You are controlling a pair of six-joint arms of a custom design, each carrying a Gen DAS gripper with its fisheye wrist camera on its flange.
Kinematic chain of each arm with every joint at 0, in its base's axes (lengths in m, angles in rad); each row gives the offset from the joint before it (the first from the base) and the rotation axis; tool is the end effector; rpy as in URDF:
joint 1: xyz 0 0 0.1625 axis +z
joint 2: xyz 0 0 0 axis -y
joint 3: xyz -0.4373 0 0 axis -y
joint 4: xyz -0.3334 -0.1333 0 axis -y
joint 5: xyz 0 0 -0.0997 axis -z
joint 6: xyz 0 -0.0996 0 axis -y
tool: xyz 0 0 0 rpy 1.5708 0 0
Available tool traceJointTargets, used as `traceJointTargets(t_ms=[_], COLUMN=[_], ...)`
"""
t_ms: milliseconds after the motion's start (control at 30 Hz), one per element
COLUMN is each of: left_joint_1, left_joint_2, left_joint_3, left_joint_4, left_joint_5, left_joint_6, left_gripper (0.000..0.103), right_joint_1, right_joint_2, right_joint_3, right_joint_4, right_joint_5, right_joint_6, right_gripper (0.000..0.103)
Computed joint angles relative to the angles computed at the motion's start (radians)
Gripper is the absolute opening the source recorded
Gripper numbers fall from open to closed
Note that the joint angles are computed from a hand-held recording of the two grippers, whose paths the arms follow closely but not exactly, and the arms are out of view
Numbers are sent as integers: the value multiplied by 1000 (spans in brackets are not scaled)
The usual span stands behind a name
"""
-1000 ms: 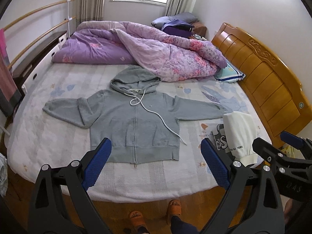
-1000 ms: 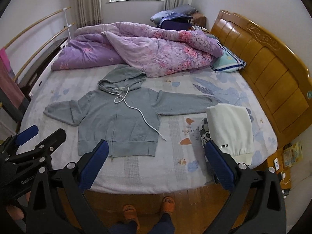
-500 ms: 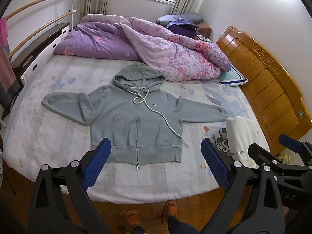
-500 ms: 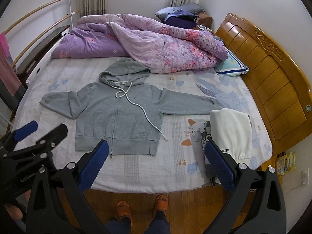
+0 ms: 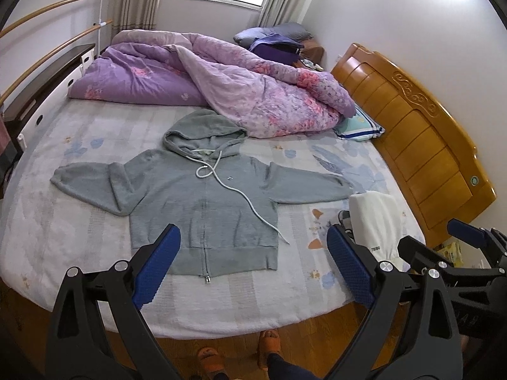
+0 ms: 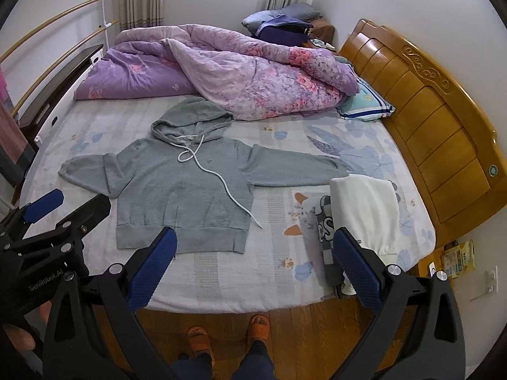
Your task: Fold large clothes
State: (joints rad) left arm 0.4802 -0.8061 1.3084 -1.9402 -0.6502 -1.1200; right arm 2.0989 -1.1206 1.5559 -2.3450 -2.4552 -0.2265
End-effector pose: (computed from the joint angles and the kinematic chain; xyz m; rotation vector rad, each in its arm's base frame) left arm -0.5100 -0.5053 0.2446 0.0445 2.4322 -1.0046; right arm 0.3548 -0.4965 0.3893 0.6624 -2.1684 0.5430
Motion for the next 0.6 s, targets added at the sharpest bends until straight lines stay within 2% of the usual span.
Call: traceJointTargets(t_ms=[333,600], left_joint_1=[-25,-74], left_joint_2=[-1,-4], left_joint_3=[-11,-72], left_joint_4=[69,256], left_joint_5=[39,132], left_joint_6=[-49,-141], left_gripper=[94,97], right_joint_1=[11,26], right_joint_2=[-13,-48], right_joint_3=[5,16], right_joint_4=[-14,-64], right_joint_5=[15,81], right_joint_6=[-12,-38], right_gripper=[95,95])
